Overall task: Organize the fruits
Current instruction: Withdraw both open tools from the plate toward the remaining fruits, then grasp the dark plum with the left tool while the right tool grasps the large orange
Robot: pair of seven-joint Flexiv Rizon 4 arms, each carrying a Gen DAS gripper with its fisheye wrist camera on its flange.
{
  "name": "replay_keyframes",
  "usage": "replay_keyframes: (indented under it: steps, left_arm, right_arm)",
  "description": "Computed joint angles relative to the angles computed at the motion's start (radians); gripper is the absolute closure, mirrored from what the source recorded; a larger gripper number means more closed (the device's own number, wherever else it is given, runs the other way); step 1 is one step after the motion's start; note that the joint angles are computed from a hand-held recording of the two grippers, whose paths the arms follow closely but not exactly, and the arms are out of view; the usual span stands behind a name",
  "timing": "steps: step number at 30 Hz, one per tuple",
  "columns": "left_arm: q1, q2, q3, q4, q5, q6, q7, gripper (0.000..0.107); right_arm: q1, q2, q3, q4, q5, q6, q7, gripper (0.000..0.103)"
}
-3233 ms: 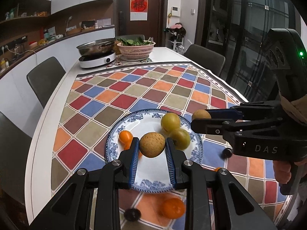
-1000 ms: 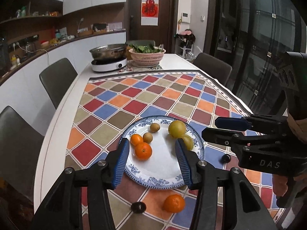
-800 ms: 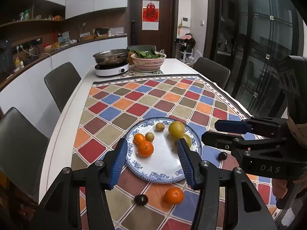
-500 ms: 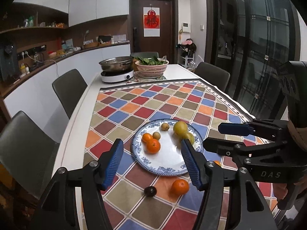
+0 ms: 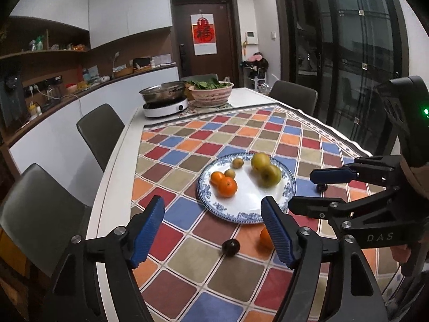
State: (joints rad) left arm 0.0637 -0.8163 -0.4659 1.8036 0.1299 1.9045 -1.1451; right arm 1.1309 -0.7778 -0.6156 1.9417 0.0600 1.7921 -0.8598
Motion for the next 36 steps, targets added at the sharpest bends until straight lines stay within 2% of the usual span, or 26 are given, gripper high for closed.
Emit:
replay_keyframes:
  steps: [11,19,27,36]
  left_arm:
    - [0.041,-0.075,-0.039,-0.037,0.041,-0.041,0.096,0.033]
    - [0.062,-0.14,-0.073,-0.069,0.035,-0.087,0.222,0.033]
    - [0.075,-0.191,-0.109,-0.101,-0.012,-0.173,0.367,0.033]
    - [0.044,-0.235,-0.116,-0.16,-0.128,-0.275,0.502,0.048]
  right_arm:
    - [-0.046,-0.035,0.054,-0.034,-0.062,-0.061,0.045,0.044]
    - [-0.106,-0.058,0.11,-0.063,-0.141,-0.104,0.079,0.044]
    - [-0.172,-0.079,0.172,-0.095,-0.225,-0.144,0.107,0.044]
    - [-0.233,-0.101,0.223,-0.121,-0.282,-0.162,0.133,0.045]
